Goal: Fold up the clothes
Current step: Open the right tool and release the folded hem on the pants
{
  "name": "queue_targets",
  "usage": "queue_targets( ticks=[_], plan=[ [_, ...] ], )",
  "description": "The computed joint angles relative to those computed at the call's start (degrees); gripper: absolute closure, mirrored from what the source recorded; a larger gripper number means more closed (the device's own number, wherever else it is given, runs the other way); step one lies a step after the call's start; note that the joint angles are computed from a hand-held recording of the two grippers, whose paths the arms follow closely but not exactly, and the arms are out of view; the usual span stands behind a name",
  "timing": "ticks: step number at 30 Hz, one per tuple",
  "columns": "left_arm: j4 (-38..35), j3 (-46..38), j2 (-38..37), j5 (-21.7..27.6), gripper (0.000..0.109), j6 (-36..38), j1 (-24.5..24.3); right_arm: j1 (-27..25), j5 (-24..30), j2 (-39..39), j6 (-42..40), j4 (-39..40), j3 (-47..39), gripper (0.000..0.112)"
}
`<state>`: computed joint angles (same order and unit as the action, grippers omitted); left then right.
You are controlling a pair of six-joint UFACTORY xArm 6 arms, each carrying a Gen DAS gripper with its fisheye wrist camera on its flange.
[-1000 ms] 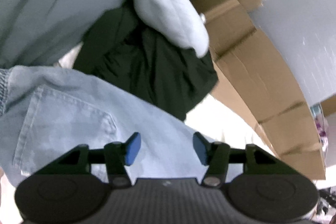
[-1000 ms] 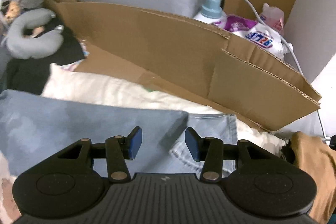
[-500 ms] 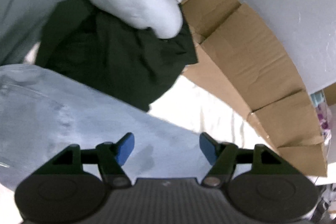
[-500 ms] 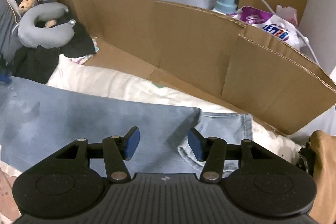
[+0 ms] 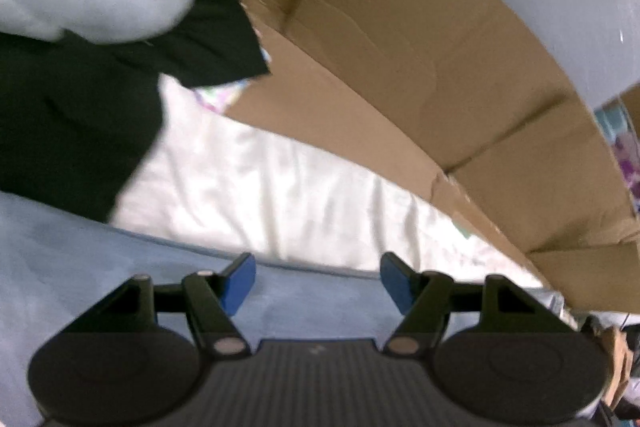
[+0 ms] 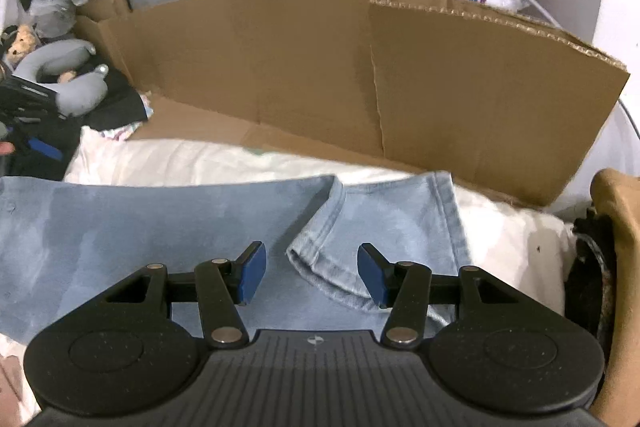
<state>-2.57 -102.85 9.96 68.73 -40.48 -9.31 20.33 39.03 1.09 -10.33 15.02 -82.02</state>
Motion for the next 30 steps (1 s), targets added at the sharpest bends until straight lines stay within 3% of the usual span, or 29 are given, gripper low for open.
queue_targets(
  ticks=[5, 9, 11, 13, 18, 24, 30],
  plan=[
    [-2.2, -0.2, 3.1, -1.8, 0.037, 1.3, -3.1, -0.2, -9.0, -3.2, -1.9, 1.4, 8.5, 0.054],
    [-3.7, -4.5, 6.3, 3.5, 0.037, 0.7, -4.9, 0.1, -17.0, -7.1, -7.5, 3.2, 16.8, 0.054],
    [-3.1, -4.6, 6.5, 3.3, 0.034, 3.8, -6.1, 0.4, -19.2, -8.1, -9.7, 4.7, 19.2, 0.054],
    [-2.0, -3.3, 5.7, 2.2, 0.025, 6.2, -7.3, 0.9, -19.9, -8.0, -11.7, 6.7, 19.9, 0.054],
    [-1.4, 2.6, 2.8, -1.5, 0.024, 10.1, -9.9, 2.1, -20.9, -5.3, -11.6, 2.1, 18.6, 0.054],
    [-3.1, 9.1, 0.2, -10.0, 0.019, 8.8, -11.4, 2.5, -20.7, 0.0, -2.0, -9.1, 14.7, 0.054],
    [-5.7, 11.2, 0.5, -11.3, 0.019, 10.3, -12.4, 3.4, -20.8, 3.2, -0.7, -11.4, 12.4, 0.047]
  ],
)
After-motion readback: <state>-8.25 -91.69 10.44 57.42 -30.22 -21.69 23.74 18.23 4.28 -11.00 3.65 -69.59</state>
